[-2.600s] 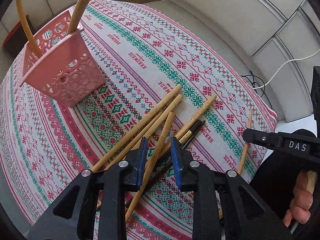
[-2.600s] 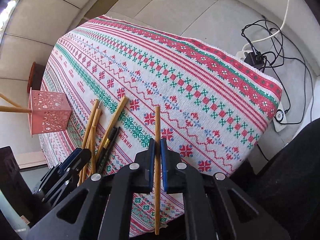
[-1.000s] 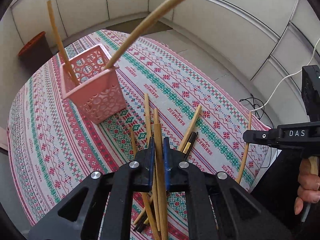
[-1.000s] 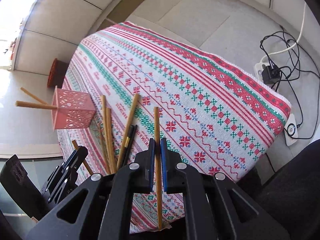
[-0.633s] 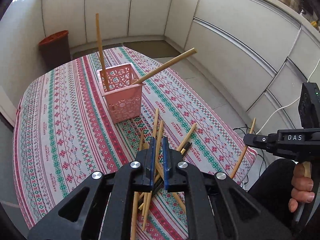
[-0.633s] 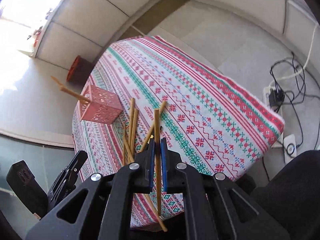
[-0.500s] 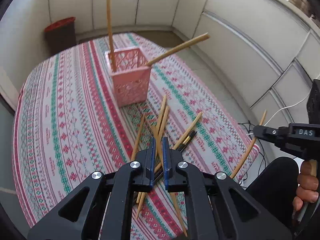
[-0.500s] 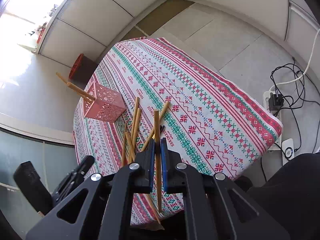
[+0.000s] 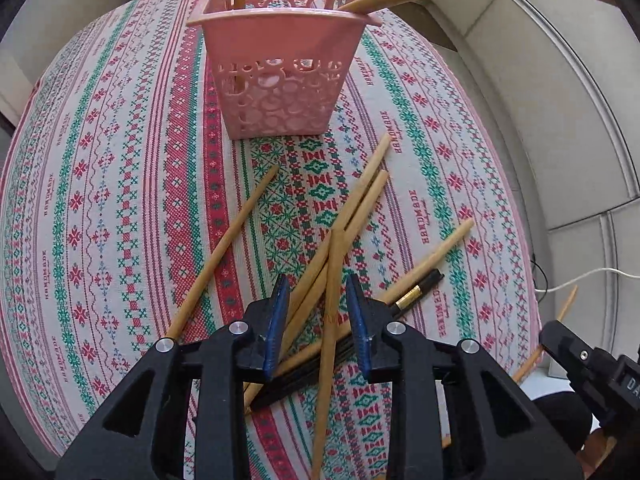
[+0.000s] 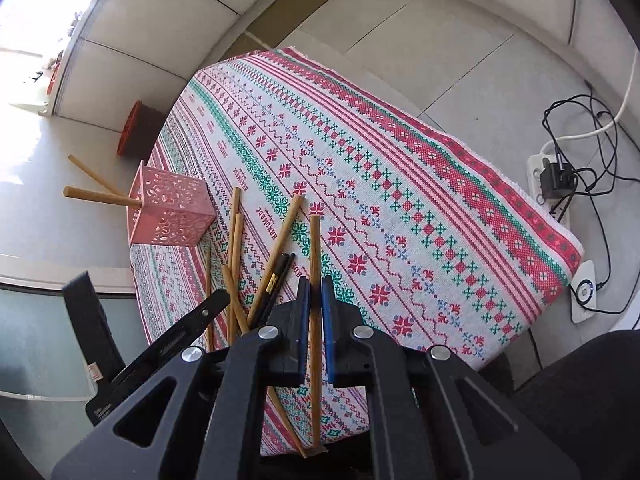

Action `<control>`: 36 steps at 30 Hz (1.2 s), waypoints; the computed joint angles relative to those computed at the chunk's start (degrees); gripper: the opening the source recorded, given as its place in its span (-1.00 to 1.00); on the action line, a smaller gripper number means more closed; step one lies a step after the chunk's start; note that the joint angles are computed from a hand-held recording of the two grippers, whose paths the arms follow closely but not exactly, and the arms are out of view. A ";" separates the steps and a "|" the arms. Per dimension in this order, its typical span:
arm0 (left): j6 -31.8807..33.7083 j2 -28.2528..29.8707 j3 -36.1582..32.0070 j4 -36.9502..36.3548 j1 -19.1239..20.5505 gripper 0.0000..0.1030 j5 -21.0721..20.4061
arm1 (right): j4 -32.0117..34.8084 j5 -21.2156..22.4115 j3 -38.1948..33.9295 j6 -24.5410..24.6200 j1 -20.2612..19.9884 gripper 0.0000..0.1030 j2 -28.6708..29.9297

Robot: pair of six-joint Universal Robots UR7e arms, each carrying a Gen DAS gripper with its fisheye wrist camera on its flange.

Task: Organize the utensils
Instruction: 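Lift both held chopsticks and carry them toward the pink holder, then lower both held chopsticks into the pink holder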

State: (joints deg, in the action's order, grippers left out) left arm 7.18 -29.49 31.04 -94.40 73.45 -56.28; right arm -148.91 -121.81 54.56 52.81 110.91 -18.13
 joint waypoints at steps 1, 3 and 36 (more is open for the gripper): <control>0.31 -0.27 1.62 -2.26 -0.17 -0.46 1.14 | -0.04 0.21 0.04 -0.15 -0.19 -0.88 -0.05; 1.16 -0.42 3.87 -5.87 -0.49 -0.46 2.63 | -0.49 1.21 0.50 -0.29 -0.70 -0.88 -0.29; 16.78 -18.16 16.96 -20.59 1.59 -0.88 -15.90 | 0.29 -2.77 -6.81 -11.93 4.14 -0.88 0.86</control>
State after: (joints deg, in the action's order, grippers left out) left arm 23.95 -47.65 48.00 -114.99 75.04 -72.18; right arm -148.62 -124.58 47.76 40.87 115.05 -17.28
